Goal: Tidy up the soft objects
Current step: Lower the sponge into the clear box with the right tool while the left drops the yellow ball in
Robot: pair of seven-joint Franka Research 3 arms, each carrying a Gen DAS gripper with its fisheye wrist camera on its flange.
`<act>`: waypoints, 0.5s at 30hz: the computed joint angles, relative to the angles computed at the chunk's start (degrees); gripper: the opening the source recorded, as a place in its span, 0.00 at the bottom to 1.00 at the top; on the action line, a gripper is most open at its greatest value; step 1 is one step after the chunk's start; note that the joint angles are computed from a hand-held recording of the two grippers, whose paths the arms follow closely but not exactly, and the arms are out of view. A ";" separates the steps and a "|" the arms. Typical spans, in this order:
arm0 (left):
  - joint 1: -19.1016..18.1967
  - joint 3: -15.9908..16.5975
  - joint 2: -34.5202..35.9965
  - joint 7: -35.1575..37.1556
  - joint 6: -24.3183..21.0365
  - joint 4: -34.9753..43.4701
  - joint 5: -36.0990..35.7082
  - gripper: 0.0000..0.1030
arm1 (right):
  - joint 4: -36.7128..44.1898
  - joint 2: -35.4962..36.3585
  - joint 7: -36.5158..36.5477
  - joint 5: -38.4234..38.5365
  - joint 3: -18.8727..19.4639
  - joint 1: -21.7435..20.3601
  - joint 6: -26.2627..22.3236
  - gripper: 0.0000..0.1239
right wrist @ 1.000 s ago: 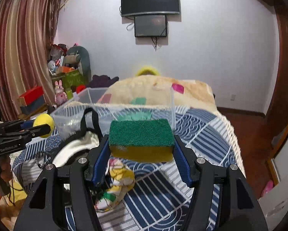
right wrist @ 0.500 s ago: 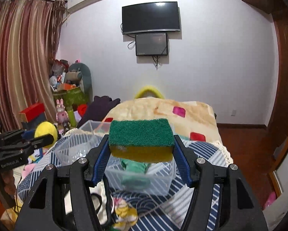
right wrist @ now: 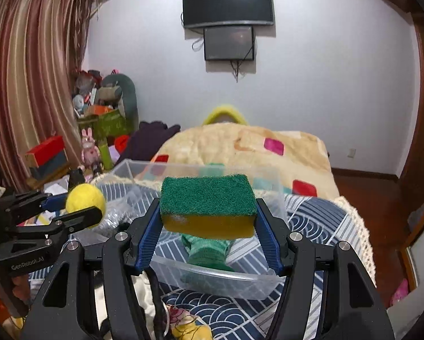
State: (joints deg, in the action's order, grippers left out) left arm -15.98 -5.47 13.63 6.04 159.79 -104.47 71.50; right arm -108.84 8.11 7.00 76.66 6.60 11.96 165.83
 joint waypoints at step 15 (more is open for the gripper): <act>-0.44 1.54 4.67 8.01 3.04 3.86 -9.96 0.44 | -0.30 1.83 10.92 -13.10 0.45 -1.16 -0.73 0.49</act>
